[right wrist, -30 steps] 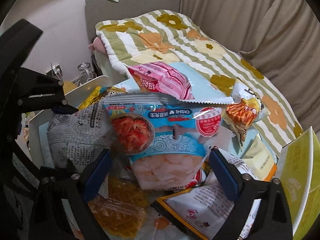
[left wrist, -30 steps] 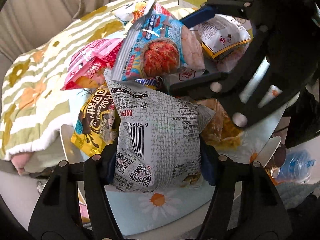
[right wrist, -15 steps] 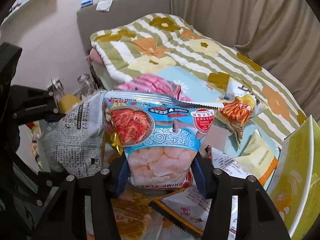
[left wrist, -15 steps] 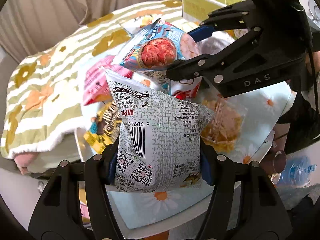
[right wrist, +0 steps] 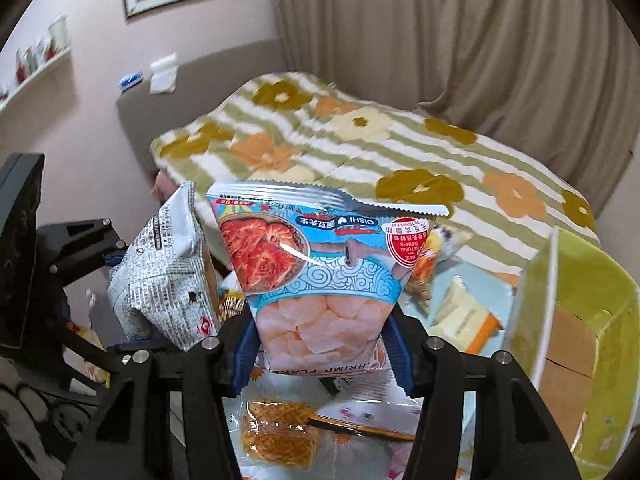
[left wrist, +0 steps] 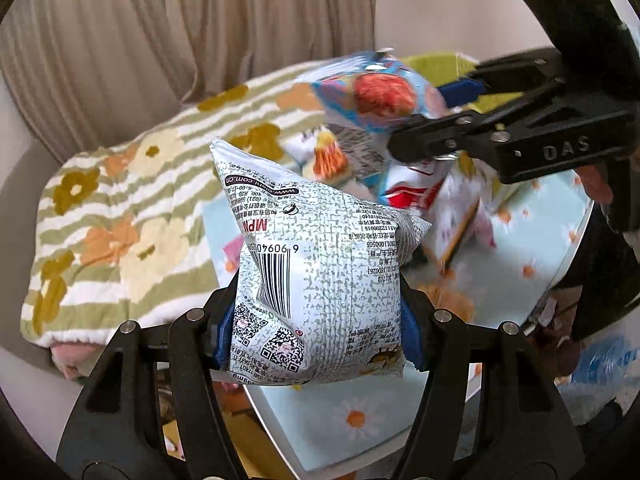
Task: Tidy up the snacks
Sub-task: 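Carry both bags over the yellow box and open both tools to drop them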
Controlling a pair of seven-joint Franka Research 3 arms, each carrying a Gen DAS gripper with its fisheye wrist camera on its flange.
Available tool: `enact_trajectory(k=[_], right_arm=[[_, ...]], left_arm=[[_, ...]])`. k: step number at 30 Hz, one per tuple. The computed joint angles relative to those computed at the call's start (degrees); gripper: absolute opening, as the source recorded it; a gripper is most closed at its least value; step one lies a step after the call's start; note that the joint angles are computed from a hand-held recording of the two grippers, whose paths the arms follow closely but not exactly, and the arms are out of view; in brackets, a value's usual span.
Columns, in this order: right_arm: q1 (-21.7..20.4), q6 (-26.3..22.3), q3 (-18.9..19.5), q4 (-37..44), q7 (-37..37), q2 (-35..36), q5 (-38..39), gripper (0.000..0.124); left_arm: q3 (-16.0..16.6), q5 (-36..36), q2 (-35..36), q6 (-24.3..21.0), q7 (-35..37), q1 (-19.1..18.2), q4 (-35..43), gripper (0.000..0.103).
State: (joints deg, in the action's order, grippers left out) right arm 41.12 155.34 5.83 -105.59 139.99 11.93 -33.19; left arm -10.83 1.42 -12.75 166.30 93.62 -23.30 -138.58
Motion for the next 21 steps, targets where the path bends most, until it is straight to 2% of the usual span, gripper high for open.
enact_trajectory(k=[2, 4, 7, 10, 13, 16, 21], right_arm=[[0.24, -0.81, -0.61, -1.37, 2.99, -2.22, -1.91, 0.051], [-0.38, -2.45, -0.42, -2.97, 6.06, -4.81, -4.19, 0.051], [-2.85, -3.44, 0.69, -6.39, 8.90, -9.12, -5.95, 0.051], [-5.92, -4.39, 1.72, -10.24, 9.99, -13.74, -6.24, 0.051], [-9.12, -4.22, 2.25, -15.12, 8.81, -18.93, -4.97, 0.051], [-11.77, -5.64, 2.36, -19.60, 5.22, -23.96, -2.50, 0.051], [-15.19, -6.74, 1.29, -25.96, -1.88, -30.35, 3.36, 0.051]], left_arm=[[0.32, -0.64, 1.46, -0.21, 0.70, -0.20, 2.49, 0.060], [-0.77, 0.23, 2.45, -0.10, -0.33, 0.37, 4.68, 0.060], [-3.52, 4.76, 4.81, -0.17, -4.93, 1.90, 8.91, 0.060], [-5.34, 7.44, 8.71, -1.23, -9.49, 1.81, 14.68, 0.060], [-6.98, 13.84, 13.66, -2.93, -17.63, 1.15, 21.50, 0.060], [-7.41, 19.25, 19.44, -5.89, -25.22, -1.30, 29.51, 0.060], [-7.26, 21.08, 31.11, -12.44, -30.91, -6.86, 45.40, 0.060]])
